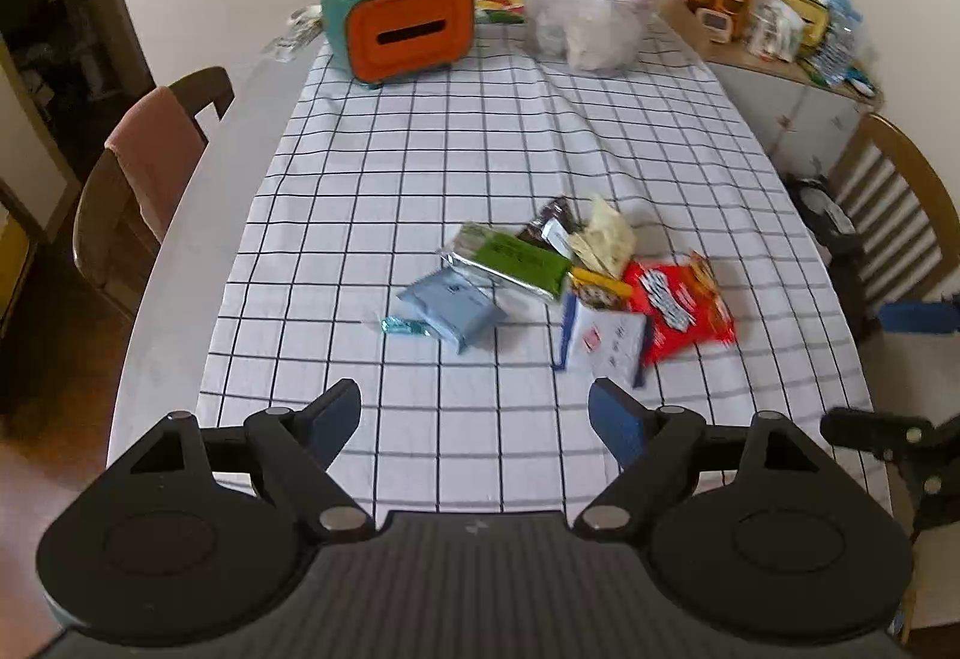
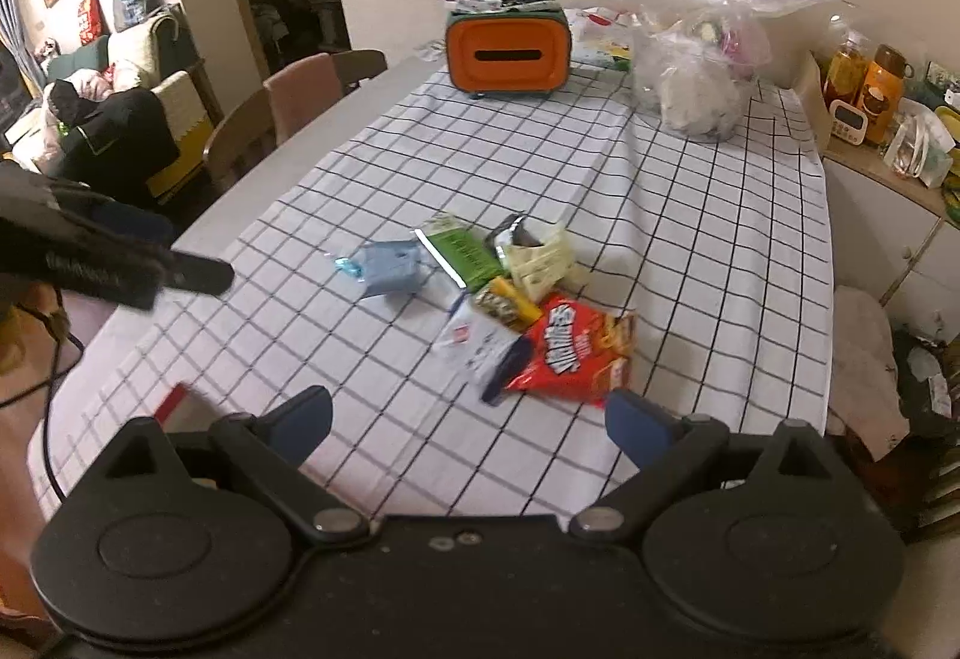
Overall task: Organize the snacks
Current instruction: 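Move both tools back toward the remaining snack pile, then grasp the blue-grey biscuit packet with the left tool while the right tool grasps the red crisp bag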
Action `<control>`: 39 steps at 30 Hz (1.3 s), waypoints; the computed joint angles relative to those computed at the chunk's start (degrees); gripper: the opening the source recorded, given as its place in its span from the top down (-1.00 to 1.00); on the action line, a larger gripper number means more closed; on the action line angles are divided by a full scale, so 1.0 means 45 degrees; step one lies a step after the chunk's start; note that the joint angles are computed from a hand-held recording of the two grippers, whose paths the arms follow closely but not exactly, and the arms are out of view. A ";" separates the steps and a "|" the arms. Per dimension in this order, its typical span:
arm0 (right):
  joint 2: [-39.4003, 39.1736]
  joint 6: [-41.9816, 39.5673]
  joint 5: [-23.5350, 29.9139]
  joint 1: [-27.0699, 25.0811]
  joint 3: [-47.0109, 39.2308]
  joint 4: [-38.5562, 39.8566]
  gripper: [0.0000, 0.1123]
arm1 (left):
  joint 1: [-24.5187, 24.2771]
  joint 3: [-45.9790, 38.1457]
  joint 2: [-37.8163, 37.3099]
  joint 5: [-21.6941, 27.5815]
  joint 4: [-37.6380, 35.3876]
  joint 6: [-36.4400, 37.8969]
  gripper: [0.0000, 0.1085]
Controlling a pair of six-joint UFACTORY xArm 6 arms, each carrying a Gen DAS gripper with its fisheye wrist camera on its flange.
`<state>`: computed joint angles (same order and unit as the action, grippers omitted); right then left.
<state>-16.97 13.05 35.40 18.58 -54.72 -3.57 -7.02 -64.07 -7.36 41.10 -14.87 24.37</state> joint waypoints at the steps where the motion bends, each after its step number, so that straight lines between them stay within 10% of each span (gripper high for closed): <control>1: 0.0213 -0.0056 -0.0050 -0.0098 -0.0103 -0.0071 -0.74 | -0.0008 -0.0348 0.0360 0.0075 0.0165 -0.0301 -0.54; 39: 0.6786 -1.0259 -0.0692 -0.1045 -0.3671 -0.1602 -0.69 | -0.1112 -1.2452 1.1528 0.5712 0.2773 -0.6766 -0.53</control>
<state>13.57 -33.11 32.28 13.87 -71.24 -10.79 -12.03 -120.11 44.52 66.81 -2.39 -6.08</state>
